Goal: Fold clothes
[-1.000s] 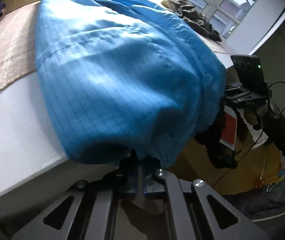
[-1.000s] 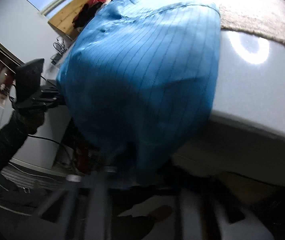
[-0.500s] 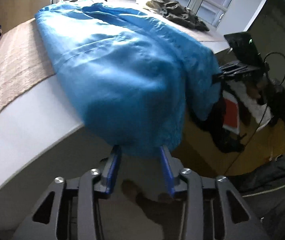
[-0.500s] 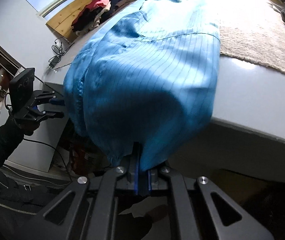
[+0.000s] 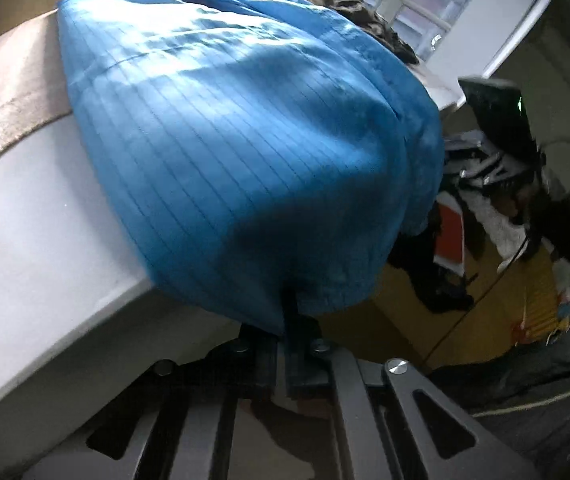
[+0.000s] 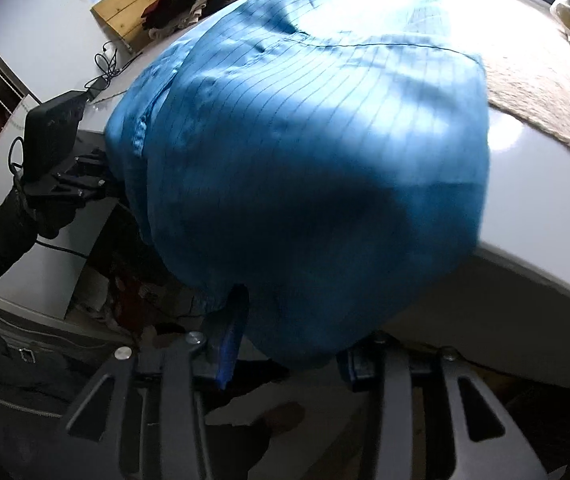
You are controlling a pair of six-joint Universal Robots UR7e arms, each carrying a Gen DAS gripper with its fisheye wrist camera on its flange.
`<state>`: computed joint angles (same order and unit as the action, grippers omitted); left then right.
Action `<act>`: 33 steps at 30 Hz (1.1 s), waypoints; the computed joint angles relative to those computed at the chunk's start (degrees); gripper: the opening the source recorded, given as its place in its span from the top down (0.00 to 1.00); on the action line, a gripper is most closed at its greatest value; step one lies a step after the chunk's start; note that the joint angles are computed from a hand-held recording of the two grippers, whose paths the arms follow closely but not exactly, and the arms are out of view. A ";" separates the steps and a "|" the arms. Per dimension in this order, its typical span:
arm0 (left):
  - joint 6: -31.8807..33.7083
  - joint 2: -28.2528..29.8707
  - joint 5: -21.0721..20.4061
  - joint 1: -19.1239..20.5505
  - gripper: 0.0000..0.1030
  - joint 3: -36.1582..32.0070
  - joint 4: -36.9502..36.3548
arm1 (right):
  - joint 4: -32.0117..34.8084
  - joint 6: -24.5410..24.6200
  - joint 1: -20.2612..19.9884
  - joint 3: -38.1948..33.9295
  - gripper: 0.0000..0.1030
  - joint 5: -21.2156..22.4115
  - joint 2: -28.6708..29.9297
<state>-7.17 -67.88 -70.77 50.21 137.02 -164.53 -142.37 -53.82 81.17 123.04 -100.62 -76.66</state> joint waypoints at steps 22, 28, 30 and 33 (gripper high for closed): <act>-7.77 -10.01 -10.94 0.93 0.99 -20.78 19.39 | 27.13 32.34 5.55 -20.33 0.97 27.73 -2.83; -4.71 3.73 -6.46 9.56 0.84 -41.91 29.50 | 28.42 43.80 10.42 -41.47 0.75 22.73 16.67; -7.12 7.63 -4.44 11.76 0.82 -46.98 31.28 | 33.63 48.75 10.80 -50.47 0.62 19.05 23.67; -5.35 8.35 -4.55 13.36 0.79 -48.94 30.35 | 34.62 52.35 10.12 -55.11 0.62 18.38 26.89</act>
